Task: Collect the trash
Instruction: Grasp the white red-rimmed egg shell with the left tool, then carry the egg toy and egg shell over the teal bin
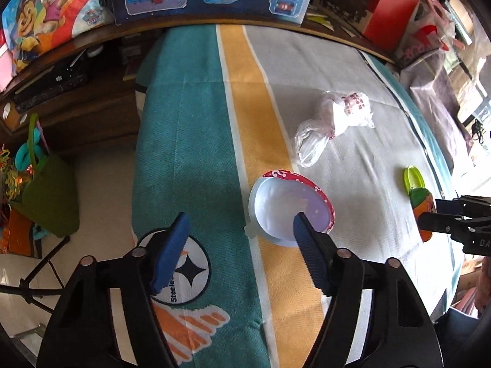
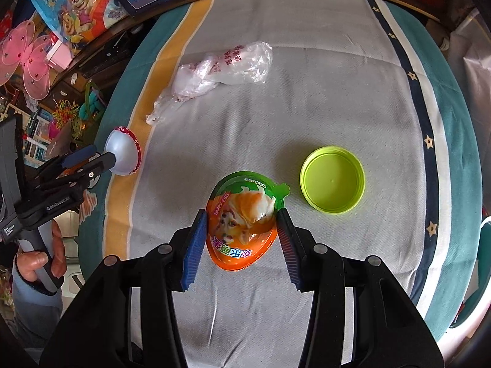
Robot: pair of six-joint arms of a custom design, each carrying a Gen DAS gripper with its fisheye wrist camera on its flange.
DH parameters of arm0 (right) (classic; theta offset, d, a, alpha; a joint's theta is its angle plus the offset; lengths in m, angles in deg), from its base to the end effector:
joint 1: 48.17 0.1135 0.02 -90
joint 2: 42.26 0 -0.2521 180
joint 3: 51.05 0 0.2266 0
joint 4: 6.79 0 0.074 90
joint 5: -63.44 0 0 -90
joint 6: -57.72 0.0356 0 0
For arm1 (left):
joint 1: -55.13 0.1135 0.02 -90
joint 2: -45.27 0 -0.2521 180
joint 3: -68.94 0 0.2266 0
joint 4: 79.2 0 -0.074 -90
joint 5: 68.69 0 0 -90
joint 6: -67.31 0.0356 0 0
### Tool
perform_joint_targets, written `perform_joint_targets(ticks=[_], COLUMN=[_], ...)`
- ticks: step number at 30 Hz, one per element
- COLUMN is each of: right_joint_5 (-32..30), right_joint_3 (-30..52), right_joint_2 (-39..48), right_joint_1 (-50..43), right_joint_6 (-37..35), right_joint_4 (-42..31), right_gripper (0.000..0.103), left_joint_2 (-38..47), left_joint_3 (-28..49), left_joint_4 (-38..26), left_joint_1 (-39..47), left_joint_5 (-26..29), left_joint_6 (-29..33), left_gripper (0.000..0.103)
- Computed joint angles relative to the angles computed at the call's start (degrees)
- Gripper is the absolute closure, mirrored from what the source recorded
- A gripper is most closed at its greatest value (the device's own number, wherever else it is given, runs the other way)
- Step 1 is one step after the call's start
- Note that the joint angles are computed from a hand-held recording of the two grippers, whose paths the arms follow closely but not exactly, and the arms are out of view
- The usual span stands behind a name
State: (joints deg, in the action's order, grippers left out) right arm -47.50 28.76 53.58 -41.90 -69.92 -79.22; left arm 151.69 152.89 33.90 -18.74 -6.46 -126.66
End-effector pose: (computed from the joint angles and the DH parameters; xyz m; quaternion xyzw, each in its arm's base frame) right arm 0.2633 0.0417 0.1945 -0.3699 0.9110 0.1714 0.0618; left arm 0.0998 -0.2853 0.1632 -0.2533 0.9371 -0.0008 0.2400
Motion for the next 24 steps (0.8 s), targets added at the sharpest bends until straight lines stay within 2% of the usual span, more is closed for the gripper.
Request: perform_joint_targets(ticks=[1,2,7,8,9,10,14,24], right_joint_5=[0.2,0.37,-0.02,-0.15,-0.27,-0.41,-1.45,-5.22], right_joint_3=[0.03,0.1,0.58,0.84,0.98,1.16,2.7,8.07], right_joint_2=[0.27,0.58,1.07,1.15,1.12,1.14,1.88,3.87], right_joint_1=[0.19,0.36,-0.65,-0.89,-1.24,-1.68,-4.6,-13.46], right_joint_6=[0.25,0.57,0.71,0.64,0.59,0.51,-0.62,-5.35], right_joint_4=[0.06,0.18,0.09,-0.1,-0.18,-0.31,-1.83,-7.83], right_gripper=[0.059,0.059,0.059,0.059,0.059,0.059,0.059,0.059], left_joint_2=[-0.17,-0.29,1.47,2.22,3.51,4.57,9.68,17.54], left_joint_3=[-0.92,-1.69,-0.15,0.71,2.34,3.77,13.47,33.96], left_joint_4=[1.57,3.16,5.11,5.11,4.14,3.41,-5.33,-18.48], left_joint_1=[0.75,1.54,2.7,2.61,2.33,2.08,-0.11,-1.14], left_joint_5=[0.54,1.14,0.93,0.72,0.48,0.32,-2.44,-6.14], left_joint_6=[1.23,2.6,6.47,7.06,7.36,7.52,5.74,6.46], left_gripper=[0.052,0.056,0.057,0.06,0.08,0.09,0.094,0.095])
